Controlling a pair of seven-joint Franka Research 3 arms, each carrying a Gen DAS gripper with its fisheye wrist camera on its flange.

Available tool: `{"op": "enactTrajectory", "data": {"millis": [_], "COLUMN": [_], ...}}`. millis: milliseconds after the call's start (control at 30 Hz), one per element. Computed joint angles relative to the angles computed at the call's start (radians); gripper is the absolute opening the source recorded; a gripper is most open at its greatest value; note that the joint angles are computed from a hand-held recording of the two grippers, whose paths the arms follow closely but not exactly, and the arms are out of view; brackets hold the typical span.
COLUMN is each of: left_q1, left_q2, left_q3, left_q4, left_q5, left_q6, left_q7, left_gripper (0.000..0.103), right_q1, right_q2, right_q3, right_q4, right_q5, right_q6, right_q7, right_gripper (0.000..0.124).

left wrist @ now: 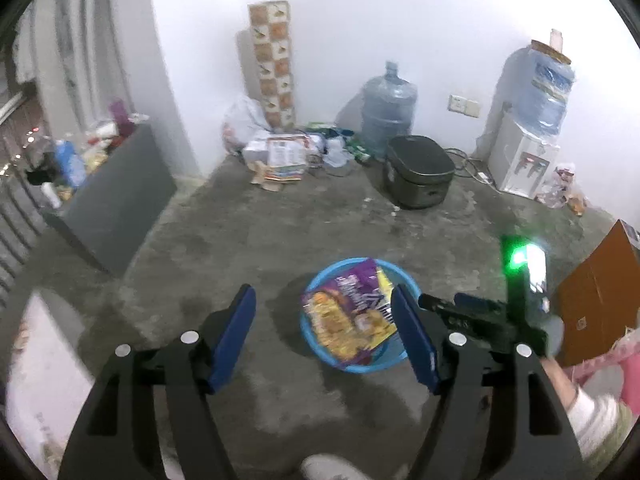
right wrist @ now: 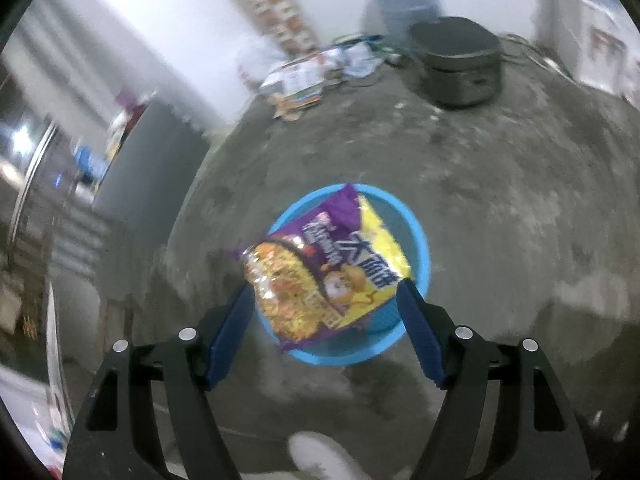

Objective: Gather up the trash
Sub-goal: 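Carry both bags over the blue wastebasket and open both tools to drop them, then move both tools back over the table toward the remaining trash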

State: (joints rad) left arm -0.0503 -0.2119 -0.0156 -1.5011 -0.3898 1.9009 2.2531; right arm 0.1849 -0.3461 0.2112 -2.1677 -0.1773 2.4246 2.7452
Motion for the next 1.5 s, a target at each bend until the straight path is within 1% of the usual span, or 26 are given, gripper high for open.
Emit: {"op": "enactTrajectory", "data": {"millis": [33,67,133,167,200,300,367,400,500,533,600,633,733,833,900,967,1033,1067,1100,1133,1200,1233,1300,1367,1433,1500], "left_q1": [0.011,0.025,0.054,0.079,0.1,0.177,0.226,0.251,0.313,0.332,0.358,0.37,0.392,0.409,0.409,0.409,0.409,0.41,0.412,0.415,0.416,0.415,0.412,0.406,0.398,0.388], "left_q2": [0.0,0.004,0.014,0.029,0.032,0.06,0.068,0.073,0.086,0.085,0.083,0.082,0.101,0.099,0.091,0.094,0.095,0.093,0.091,0.091,0.076,0.073,0.06,0.038,0.014,-0.013], "left_q3": [0.014,0.029,0.062,0.095,0.108,0.16,0.177,0.186,0.199,0.202,0.203,0.205,0.2,0.196,0.187,0.188,0.191,0.193,0.198,0.203,0.206,0.209,0.214,0.224,0.238,0.253], "left_q4": [0.022,0.051,0.101,0.147,0.162,0.237,0.255,0.261,0.276,0.269,0.26,0.253,0.269,0.26,0.248,0.25,0.254,0.254,0.254,0.255,0.236,0.234,0.224,0.211,0.197,0.181], "left_q5": [0.009,0.017,0.004,-0.019,-0.031,-0.066,-0.073,-0.075,-0.069,-0.061,-0.053,-0.049,-0.049,-0.045,-0.039,-0.047,-0.063,-0.07,-0.085,-0.1,-0.117,-0.124,-0.139,-0.164,-0.187,-0.199], "left_q6": [-0.023,-0.052,-0.111,-0.158,-0.177,-0.246,-0.258,-0.261,-0.268,-0.258,-0.245,-0.237,-0.236,-0.237,-0.228,-0.23,-0.239,-0.241,-0.245,-0.25,-0.245,-0.245,-0.242,-0.238,-0.232,-0.222], "left_q7": [0.004,0.002,0.003,0.001,0.004,0.015,0.013,0.009,-0.02,-0.026,-0.035,-0.044,-0.068,-0.07,-0.078,-0.078,-0.074,-0.072,-0.067,-0.062,-0.058,-0.056,-0.057,-0.063,-0.061,-0.059], "left_gripper": [0.07,0.07,0.072,0.072,0.073,0.073,0.074,0.074,0.074,0.074,0.074,0.074,0.074,0.074,0.074,0.074,0.074,0.074,0.074,0.074,0.074,0.074,0.074,0.074,0.075,0.077], "right_q1": [0.008,0.019,0.043,0.053,0.063,0.091,0.105,0.101,0.114,0.11,0.102,0.102,0.092,0.068,0.061,0.063,0.074,0.084,0.097,0.107,0.139,0.163,0.186,0.217,0.232,0.23], "right_q2": [0.039,0.089,0.214,0.265,0.323,0.539,0.692,0.768,0.921,0.986,1.068,1.094,1.182,1.238,1.247,1.245,1.207,1.159,1.09,1.036,0.923,0.842,0.74,0.605,0.492,0.412], "right_q3": [-0.009,-0.021,-0.052,-0.065,-0.079,-0.116,-0.139,-0.144,-0.179,-0.184,-0.192,-0.197,-0.208,-0.206,-0.206,-0.209,-0.211,-0.211,-0.213,-0.215,-0.223,-0.228,-0.226,-0.225,-0.203,-0.175], "right_q4": [0.028,0.065,0.159,0.198,0.243,0.43,0.572,0.642,0.803,0.874,0.964,0.991,1.083,1.128,1.125,1.121,1.085,1.032,0.949,0.883,0.761,0.673,0.565,0.435,0.329,0.287], "right_q5": [0.011,0.029,0.074,0.091,0.109,0.113,0.127,0.161,0.197,0.214,0.251,0.262,0.298,0.353,0.372,0.371,0.357,0.343,0.326,0.313,0.262,0.221,0.171,0.089,0.022,-0.025], "right_q6": [-0.004,-0.015,-0.051,-0.069,-0.092,-0.233,-0.36,-0.423,-0.568,-0.62,-0.683,-0.701,-0.776,-0.811,-0.803,-0.81,-0.798,-0.757,-0.689,-0.647,-0.579,-0.527,-0.457,-0.395,-0.339,-0.276], "right_q7": [-0.036,-0.082,-0.183,-0.222,-0.261,-0.362,-0.427,-0.472,-0.506,-0.531,-0.559,-0.563,-0.553,-0.523,-0.51,-0.508,-0.523,-0.553,-0.581,-0.595,-0.605,-0.597,-0.573,-0.484,-0.381,-0.298], "right_gripper": [0.066,0.059,0.055,0.049,0.048,0.047,0.046,0.046,0.045,0.045,0.045,0.046,0.051,0.055,0.058,0.066,0.072,0.077,0.079,0.083,0.084,0.084,0.084,0.084,0.084,0.084]}}
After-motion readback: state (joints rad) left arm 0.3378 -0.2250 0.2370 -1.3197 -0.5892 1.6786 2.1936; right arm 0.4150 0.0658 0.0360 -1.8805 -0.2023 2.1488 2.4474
